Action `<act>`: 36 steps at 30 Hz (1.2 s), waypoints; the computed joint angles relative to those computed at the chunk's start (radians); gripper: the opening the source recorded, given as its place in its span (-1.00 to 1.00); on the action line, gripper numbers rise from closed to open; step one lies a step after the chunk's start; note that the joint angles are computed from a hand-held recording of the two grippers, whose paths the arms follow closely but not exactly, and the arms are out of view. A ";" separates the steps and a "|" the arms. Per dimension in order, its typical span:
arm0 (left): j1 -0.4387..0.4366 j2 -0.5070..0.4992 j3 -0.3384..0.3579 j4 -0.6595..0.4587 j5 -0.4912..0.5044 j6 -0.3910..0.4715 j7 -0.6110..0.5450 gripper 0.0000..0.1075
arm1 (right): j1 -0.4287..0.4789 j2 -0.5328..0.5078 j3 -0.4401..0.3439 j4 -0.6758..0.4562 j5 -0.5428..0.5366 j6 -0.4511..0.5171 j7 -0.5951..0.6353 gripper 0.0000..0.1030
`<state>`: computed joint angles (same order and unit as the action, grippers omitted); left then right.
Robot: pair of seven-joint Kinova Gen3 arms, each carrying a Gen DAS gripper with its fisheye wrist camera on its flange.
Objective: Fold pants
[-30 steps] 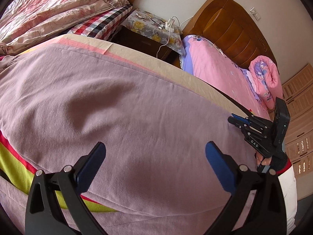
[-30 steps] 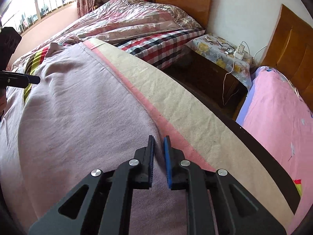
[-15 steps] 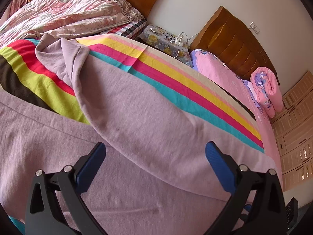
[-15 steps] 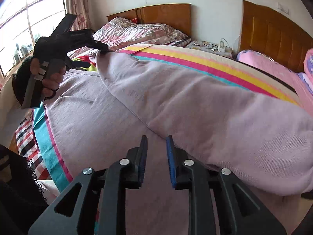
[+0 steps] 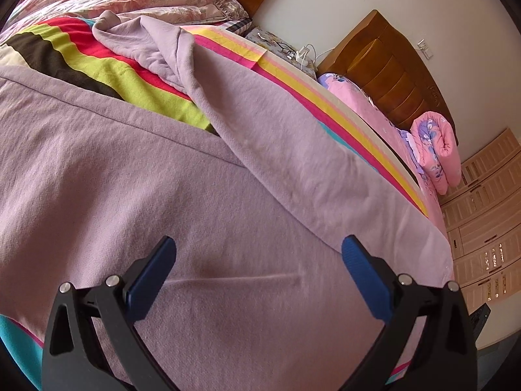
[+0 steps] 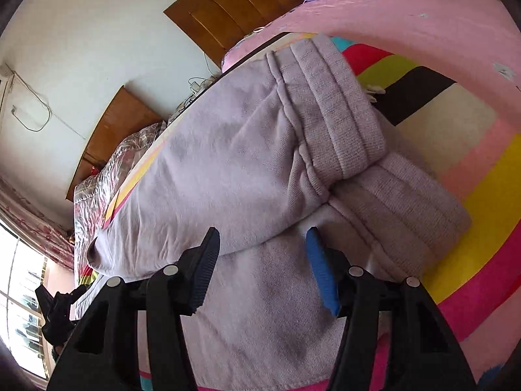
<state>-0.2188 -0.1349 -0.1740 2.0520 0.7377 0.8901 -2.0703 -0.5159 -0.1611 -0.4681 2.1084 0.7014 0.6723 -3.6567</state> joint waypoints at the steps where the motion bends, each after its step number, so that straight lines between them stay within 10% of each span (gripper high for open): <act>1: 0.002 -0.003 -0.005 0.002 0.003 0.001 -0.013 0.89 | 0.027 -0.003 -0.012 0.004 -0.014 -0.019 -0.003 0.09; 6: 0.128 0.000 -0.138 -0.003 0.025 0.016 -0.066 0.89 | 0.258 0.009 -0.182 0.005 -0.069 -0.110 0.021 0.09; 8: 0.143 0.021 -0.179 -0.010 0.051 0.048 -0.095 0.87 | 0.348 -0.003 -0.271 0.030 -0.047 -0.136 -0.026 -0.38; 11: 0.105 0.067 -0.175 -0.034 0.092 0.105 -0.106 0.82 | 0.487 -0.083 -0.357 0.116 -0.040 -0.255 -0.129 -0.76; 17: 0.066 0.170 -0.143 -0.116 0.189 0.147 -0.074 0.62 | 0.746 -0.207 -0.505 0.111 -0.147 -0.359 0.021 -0.79; 24: 0.036 0.260 -0.043 -0.214 0.149 0.084 0.056 0.16 | 0.810 -0.244 -0.490 0.103 -0.381 -0.414 0.305 -0.79; 26: 0.063 0.263 -0.047 -0.236 0.104 0.056 0.073 -0.91 | 0.811 -0.252 -0.470 0.105 -0.453 -0.425 0.387 -0.79; 30: 0.014 0.304 0.005 -0.349 0.069 0.135 0.134 -0.92 | 0.729 -0.155 -0.330 0.036 -0.456 -0.407 0.549 -0.79; 36: -0.185 0.384 0.280 -0.627 0.092 0.164 0.243 -0.92 | 0.567 0.066 -0.052 -0.232 -0.442 -0.323 0.793 -0.80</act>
<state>-0.4041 0.2496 0.1064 1.4249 0.8292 1.0540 -1.8275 0.0514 -0.0947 -0.5199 1.8768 0.2599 0.3497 -2.8632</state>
